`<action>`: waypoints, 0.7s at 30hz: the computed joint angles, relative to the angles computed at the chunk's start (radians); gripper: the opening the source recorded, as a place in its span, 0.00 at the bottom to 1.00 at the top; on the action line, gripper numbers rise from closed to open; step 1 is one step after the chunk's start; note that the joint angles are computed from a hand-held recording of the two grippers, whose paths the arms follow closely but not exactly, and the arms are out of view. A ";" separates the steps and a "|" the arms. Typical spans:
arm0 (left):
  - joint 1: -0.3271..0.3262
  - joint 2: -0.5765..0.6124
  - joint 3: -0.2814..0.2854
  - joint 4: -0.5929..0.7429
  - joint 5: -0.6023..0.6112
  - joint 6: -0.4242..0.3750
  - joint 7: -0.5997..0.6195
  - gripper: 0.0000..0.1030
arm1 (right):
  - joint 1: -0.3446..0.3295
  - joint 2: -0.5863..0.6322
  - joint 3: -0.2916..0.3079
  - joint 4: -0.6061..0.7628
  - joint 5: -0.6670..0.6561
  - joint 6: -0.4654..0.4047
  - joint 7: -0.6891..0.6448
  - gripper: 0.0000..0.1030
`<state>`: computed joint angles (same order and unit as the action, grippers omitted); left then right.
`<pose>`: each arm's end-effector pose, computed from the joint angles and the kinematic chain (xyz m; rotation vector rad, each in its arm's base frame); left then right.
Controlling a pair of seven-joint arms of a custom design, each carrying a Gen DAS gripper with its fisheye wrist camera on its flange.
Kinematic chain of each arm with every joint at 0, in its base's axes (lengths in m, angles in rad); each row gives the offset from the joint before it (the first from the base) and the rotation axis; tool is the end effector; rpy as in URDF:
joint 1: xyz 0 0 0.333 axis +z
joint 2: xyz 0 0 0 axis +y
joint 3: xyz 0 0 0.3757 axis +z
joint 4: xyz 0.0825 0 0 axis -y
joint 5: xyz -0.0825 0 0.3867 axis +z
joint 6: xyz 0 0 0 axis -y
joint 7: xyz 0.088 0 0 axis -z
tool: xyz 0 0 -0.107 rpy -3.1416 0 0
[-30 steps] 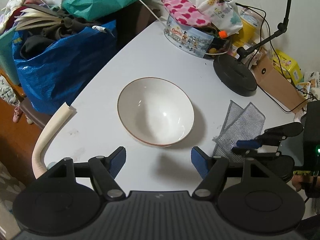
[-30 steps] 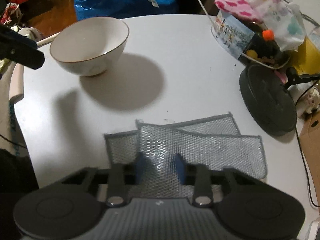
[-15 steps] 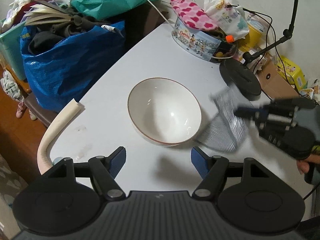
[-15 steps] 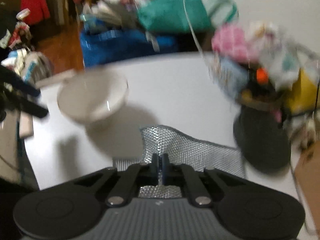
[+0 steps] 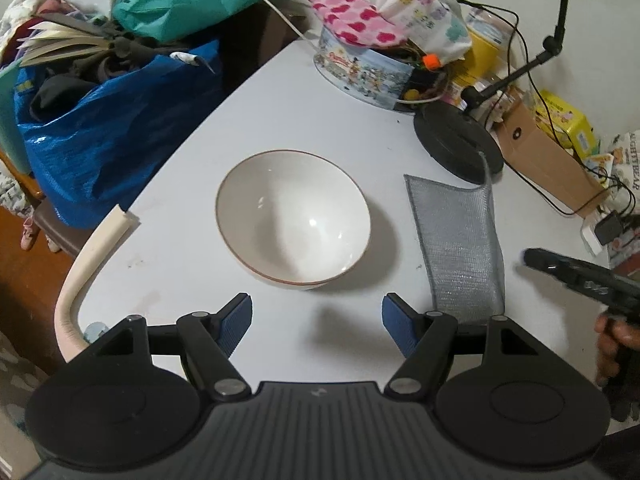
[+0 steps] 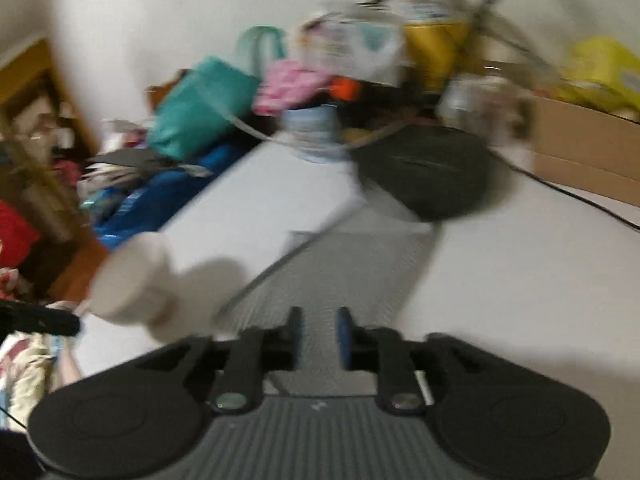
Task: Clean bowl
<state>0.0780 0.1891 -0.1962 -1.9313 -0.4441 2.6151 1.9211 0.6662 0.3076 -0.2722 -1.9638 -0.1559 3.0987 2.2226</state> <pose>0.6485 -0.0589 0.5025 -1.8910 2.1444 -0.8426 0.6124 0.2904 0.4771 -1.6075 1.7009 -0.4397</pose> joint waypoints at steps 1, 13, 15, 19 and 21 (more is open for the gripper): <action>0.000 0.001 -0.001 0.002 0.001 -0.002 0.003 0.69 | 0.044 -0.010 -0.055 -0.013 -0.025 -0.007 0.036 0.42; -0.008 -0.006 -0.008 -0.001 -0.015 -0.009 0.025 0.69 | -0.088 0.079 0.163 0.265 -0.161 -0.296 -0.228 0.67; -0.009 -0.011 -0.002 -0.008 -0.012 -0.007 0.016 0.69 | -0.089 0.136 0.200 0.340 -0.229 -0.382 -0.380 0.58; -0.008 -0.016 0.012 -0.017 0.004 -0.008 -0.016 0.69 | -0.103 0.187 0.234 0.378 -0.184 -0.422 -0.505 0.51; -0.005 -0.017 0.016 -0.021 0.009 -0.004 -0.026 0.69 | -0.106 0.220 0.231 0.419 -0.137 -0.458 -0.500 0.41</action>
<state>0.0733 0.1720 -0.1803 -1.9528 -0.4350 2.6106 1.8949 0.5607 0.5280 -0.0413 -1.5448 -0.2934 2.6407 1.7224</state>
